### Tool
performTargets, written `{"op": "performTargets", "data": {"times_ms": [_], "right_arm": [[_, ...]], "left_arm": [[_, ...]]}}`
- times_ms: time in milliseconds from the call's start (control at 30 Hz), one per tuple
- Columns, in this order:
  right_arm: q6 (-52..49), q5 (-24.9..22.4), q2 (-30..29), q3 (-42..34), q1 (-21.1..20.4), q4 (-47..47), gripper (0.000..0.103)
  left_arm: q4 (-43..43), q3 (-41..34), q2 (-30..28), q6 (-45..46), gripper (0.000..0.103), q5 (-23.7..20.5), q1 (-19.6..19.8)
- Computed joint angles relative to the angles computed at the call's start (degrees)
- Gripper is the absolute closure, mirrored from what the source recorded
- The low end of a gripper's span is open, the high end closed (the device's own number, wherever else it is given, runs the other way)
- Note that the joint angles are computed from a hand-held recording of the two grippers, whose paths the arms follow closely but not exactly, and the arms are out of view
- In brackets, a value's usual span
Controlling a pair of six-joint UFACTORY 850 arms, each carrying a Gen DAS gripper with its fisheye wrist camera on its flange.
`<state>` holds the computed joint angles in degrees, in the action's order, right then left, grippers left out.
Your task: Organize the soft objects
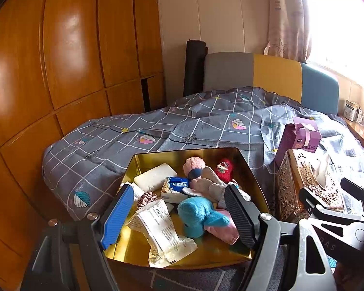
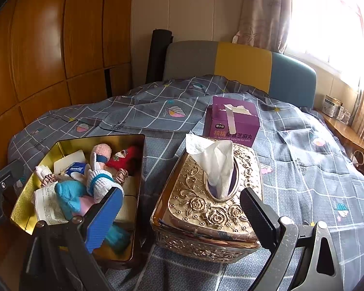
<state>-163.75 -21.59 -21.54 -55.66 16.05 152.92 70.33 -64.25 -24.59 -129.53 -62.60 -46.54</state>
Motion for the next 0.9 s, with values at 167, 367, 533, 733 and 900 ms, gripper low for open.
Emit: {"op": "performTargets", "data": {"times_ms": [167,367,533,733,900], "right_arm": [[-0.18,0.00,-0.02,-0.01,0.02,0.09,0.005],[-0.11,-0.13,0.06,0.10,0.01,0.16,0.005],[-0.26,-0.23,0.10,0.16,0.00,0.25,0.005],[-1.14,-0.32,0.22,0.35,-0.13,1.12,0.005],[-2.63,-0.55,0.40,0.37,-0.38,2.34,0.005]], "left_arm": [[0.07,0.07,0.06,-0.05,0.025,0.07,-0.05],[-0.01,-0.09,-0.09,0.29,0.025,-0.51,-0.19],[0.18,0.19,0.20,0.19,0.025,0.02,-0.20],[2.14,1.38,0.73,-1.73,0.025,2.24,0.08],[2.47,2.78,1.63,-3.90,0.031,5.27,0.94]]}}
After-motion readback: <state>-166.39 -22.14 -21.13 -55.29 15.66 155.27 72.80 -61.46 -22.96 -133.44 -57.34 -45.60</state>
